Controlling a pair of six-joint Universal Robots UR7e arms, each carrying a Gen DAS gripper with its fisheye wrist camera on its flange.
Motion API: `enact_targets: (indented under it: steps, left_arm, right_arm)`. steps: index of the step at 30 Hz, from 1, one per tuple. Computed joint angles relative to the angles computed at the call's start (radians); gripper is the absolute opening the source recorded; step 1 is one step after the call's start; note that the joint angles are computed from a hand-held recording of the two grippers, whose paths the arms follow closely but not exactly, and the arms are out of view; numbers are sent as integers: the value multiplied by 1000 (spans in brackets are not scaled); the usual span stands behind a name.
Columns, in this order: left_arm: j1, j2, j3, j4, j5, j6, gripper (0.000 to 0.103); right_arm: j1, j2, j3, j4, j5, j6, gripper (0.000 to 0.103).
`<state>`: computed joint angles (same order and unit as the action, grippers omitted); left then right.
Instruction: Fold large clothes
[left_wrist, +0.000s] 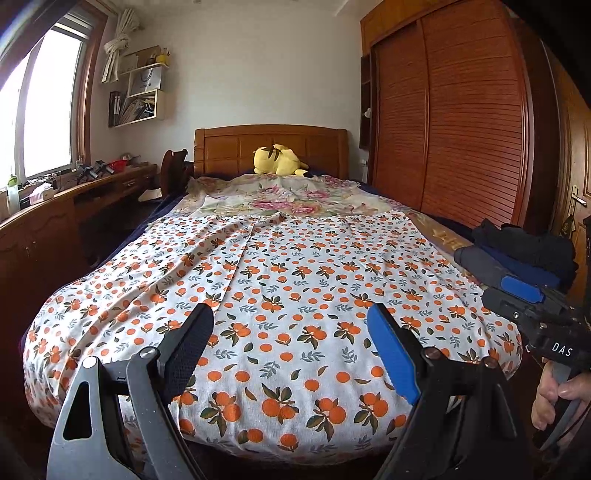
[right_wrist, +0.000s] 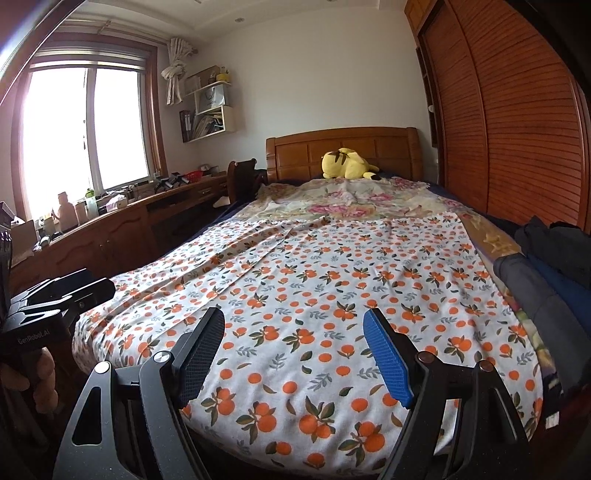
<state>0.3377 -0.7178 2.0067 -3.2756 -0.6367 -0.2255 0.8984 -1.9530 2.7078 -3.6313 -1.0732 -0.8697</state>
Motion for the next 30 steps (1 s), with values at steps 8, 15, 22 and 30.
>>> enact_targets:
  steps: [8, 15, 22, 30]
  left_arm:
    - [0, 0, 0, -5, 2, 4, 86]
    - [-1, 2, 0, -8, 5, 9, 86]
    - [-2, 2, 1, -9, 4, 9, 86]
    - [-10, 5, -5, -12, 8, 12, 86]
  right_arm:
    - [10, 10, 0, -16, -6, 15, 79]
    - [16, 15, 3, -28, -14, 23, 79]
    - [15, 13, 8, -41, -13, 26, 79]
    - [14, 11, 8, -41, -12, 27, 79]
